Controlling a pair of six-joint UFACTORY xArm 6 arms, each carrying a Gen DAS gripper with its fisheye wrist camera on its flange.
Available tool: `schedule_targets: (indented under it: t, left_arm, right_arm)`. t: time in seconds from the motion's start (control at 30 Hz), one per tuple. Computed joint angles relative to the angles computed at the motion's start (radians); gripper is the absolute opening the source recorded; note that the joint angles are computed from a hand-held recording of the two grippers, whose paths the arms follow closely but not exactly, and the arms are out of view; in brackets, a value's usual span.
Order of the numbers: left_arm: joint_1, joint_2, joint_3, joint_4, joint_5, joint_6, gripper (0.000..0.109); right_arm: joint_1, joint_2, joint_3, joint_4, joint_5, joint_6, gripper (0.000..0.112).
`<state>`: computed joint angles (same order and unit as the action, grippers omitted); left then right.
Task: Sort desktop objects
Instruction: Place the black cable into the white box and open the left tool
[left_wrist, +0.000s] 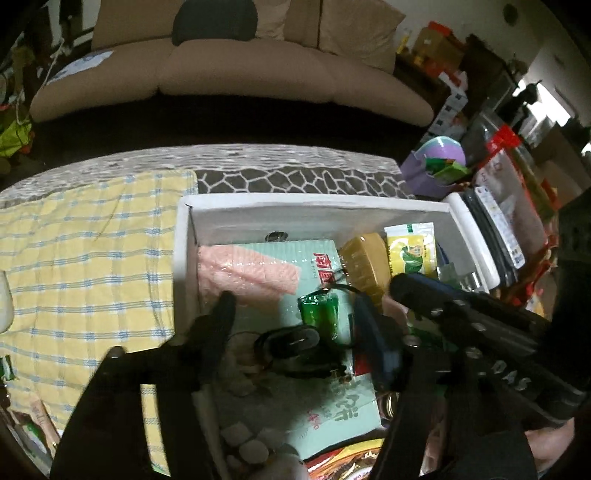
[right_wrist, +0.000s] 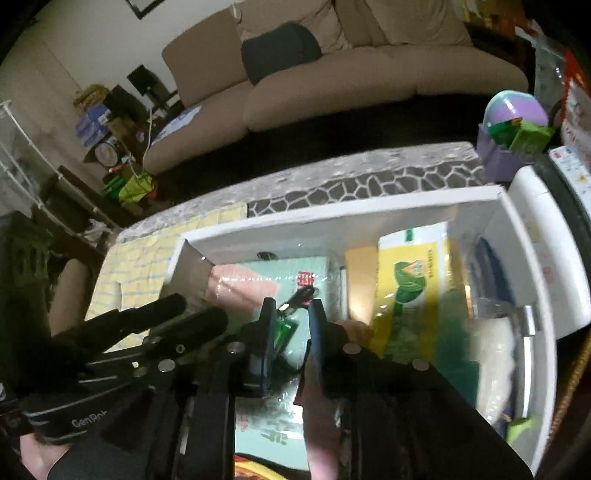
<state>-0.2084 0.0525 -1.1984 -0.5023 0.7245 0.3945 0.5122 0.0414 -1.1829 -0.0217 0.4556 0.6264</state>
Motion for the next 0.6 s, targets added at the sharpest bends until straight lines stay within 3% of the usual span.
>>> schedule_targets:
  t: [0.13,0.3,0.43,0.6]
  left_arm:
    - [0.011,-0.050,0.018,-0.014,0.019,0.004,0.067]
    - [0.025,-0.136,0.060,0.019,0.024,-0.011,0.082]
    - [0.048,-0.238,0.124,0.031,0.038,-0.003,0.093]
    - [0.104,-0.370,0.206,0.033,0.100,0.029,0.100]
  right_arm:
    - [-0.001,-0.055,0.025,-0.032,0.010,0.027,0.028]
    - [0.015,-0.107,0.030,-0.084,0.057,0.064,0.036]
    - [0.041,-0.156,0.057,-0.106,0.066,0.095,0.061]
    - [0.085,-0.211,0.100,-0.068,0.074,0.100,0.079]
